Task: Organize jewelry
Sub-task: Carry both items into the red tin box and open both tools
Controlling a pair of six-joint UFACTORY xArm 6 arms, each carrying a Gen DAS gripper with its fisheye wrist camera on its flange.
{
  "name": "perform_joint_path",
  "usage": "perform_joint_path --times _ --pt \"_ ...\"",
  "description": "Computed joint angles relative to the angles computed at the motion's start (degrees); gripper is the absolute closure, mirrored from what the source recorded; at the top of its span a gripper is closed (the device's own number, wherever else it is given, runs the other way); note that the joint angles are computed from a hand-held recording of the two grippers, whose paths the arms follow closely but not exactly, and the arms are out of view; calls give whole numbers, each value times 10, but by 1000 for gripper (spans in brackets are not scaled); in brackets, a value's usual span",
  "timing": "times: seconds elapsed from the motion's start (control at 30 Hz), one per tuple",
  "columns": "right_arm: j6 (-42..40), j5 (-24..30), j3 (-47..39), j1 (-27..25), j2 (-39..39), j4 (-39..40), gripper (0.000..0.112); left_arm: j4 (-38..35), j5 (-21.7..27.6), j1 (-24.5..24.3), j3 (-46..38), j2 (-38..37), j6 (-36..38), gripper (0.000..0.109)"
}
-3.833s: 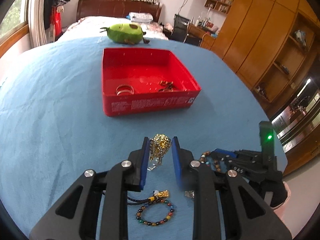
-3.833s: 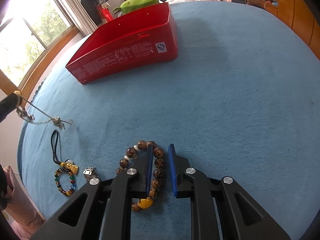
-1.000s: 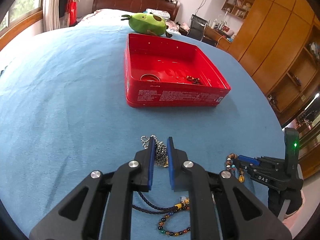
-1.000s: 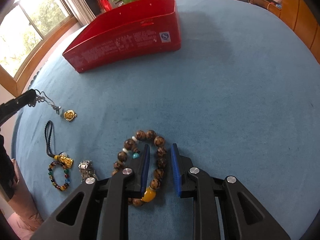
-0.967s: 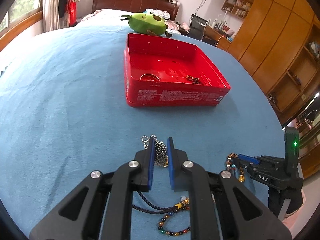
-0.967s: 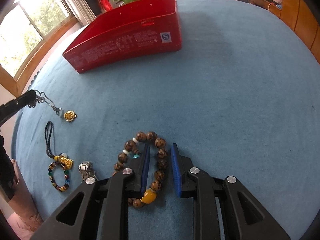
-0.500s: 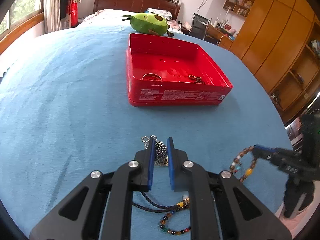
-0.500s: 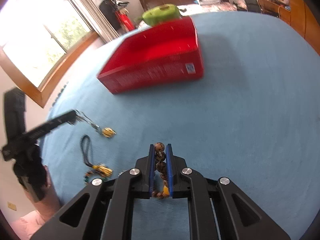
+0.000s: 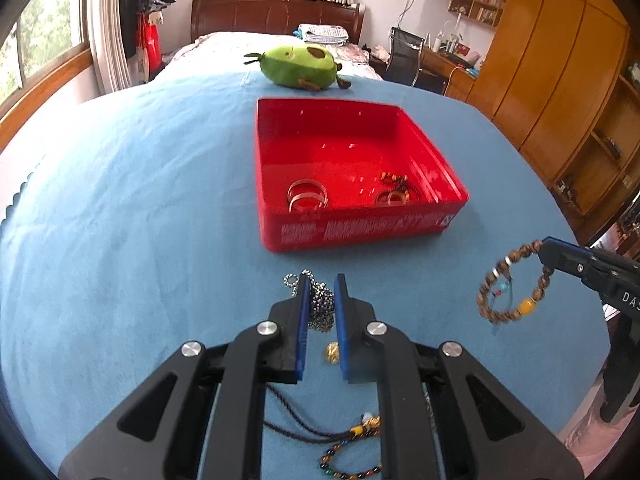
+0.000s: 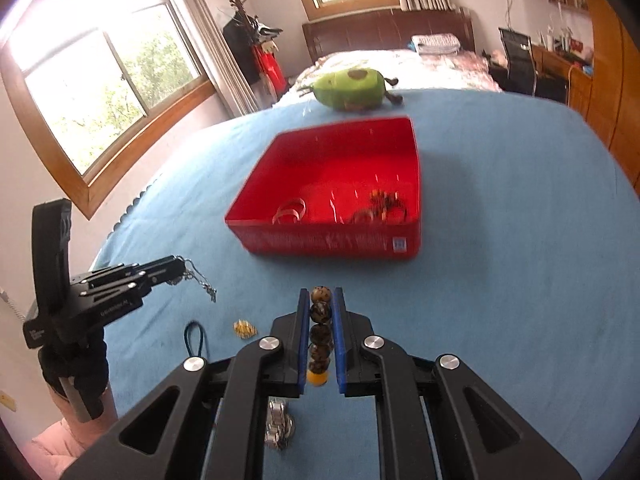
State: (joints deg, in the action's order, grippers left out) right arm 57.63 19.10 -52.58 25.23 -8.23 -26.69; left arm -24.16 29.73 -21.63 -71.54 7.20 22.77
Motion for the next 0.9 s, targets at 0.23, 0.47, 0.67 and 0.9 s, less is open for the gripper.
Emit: perform_joint_path --times 0.23,0.47,0.67,0.9 --pt "-31 33 -99 -23 55 -1 102 47 6 -11 -107 59 -61 98" --pt "-66 37 -195 -54 141 27 102 119 6 -22 -246 165 -155 98" --pt "-83 48 -279 -72 228 42 102 145 63 -21 -396 279 -189 98" --pt "-96 57 -353 -80 314 54 102 181 148 -18 -581 410 -220 98"
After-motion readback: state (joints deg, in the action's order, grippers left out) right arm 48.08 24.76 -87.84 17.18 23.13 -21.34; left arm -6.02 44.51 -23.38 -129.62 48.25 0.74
